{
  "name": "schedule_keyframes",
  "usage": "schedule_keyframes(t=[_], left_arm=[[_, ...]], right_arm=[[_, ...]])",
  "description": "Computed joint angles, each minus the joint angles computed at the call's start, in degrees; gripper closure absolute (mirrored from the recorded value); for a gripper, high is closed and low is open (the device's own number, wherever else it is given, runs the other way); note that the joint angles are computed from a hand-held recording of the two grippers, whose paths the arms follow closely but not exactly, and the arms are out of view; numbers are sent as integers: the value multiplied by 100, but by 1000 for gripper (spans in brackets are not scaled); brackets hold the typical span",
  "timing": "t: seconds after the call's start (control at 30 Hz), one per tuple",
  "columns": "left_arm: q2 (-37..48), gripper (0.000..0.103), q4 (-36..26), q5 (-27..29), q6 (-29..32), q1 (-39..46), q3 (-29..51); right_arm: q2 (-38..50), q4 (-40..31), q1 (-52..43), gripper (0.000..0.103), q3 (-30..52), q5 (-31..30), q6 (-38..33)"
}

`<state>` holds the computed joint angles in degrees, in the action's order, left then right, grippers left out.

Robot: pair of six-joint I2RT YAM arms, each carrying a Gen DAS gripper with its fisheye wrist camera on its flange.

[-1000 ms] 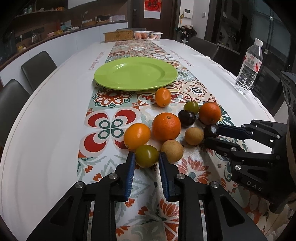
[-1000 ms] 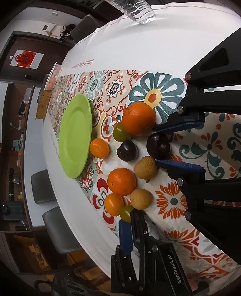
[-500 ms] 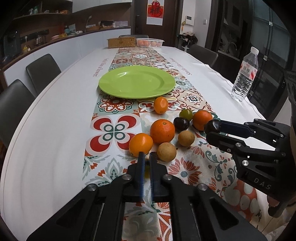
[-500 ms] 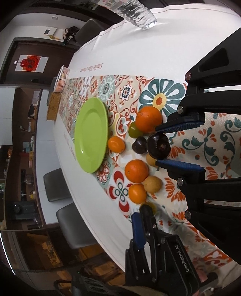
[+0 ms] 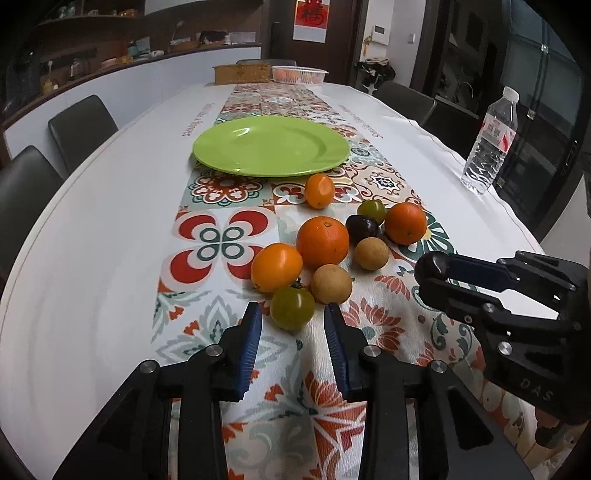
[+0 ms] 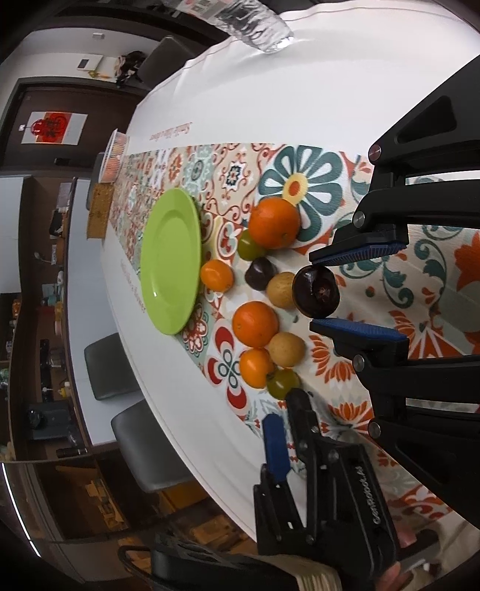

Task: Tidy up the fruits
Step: 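Grasp the small green fruit with the left tool while the right tool grasps the dark purple fruit, then carry both held fruits over the green plate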

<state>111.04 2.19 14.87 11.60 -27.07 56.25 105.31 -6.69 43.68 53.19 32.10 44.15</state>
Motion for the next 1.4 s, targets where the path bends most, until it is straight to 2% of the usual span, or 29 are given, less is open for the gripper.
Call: schedule_keyframes(t=[0.17,0.23,0.47,0.73,0.9,1.1,1.3,1.4], left_arm=[[258,69,-84,-78,81,-83,266],[300,76,-117,-74,78,-84,304],[30,76,-87,-21,51,-8,161],[2,76,-229,151,103,49,569],[206,76,-380,187,150,71,1111],[650,76,-771,242,104,57,2019],[1434,76,-1477,217,174,66,3329],[1971,76,-2090,298,181,85,4248]], right_arm=[[-2,-16,-15,73,-3,-2,34],[-3,-27,-36,73,13,-8,17],[-26,37,-90,73,39,-57,-118],[-70,255,-331,73,142,-145,-514],[-59,328,-605,73,330,-185,-937],[89,377,-1088,73,714,-520,-1456],[522,25,-1646,73,1503,-922,-2005],[731,-203,-1882,73,1926,-1126,-2234]])
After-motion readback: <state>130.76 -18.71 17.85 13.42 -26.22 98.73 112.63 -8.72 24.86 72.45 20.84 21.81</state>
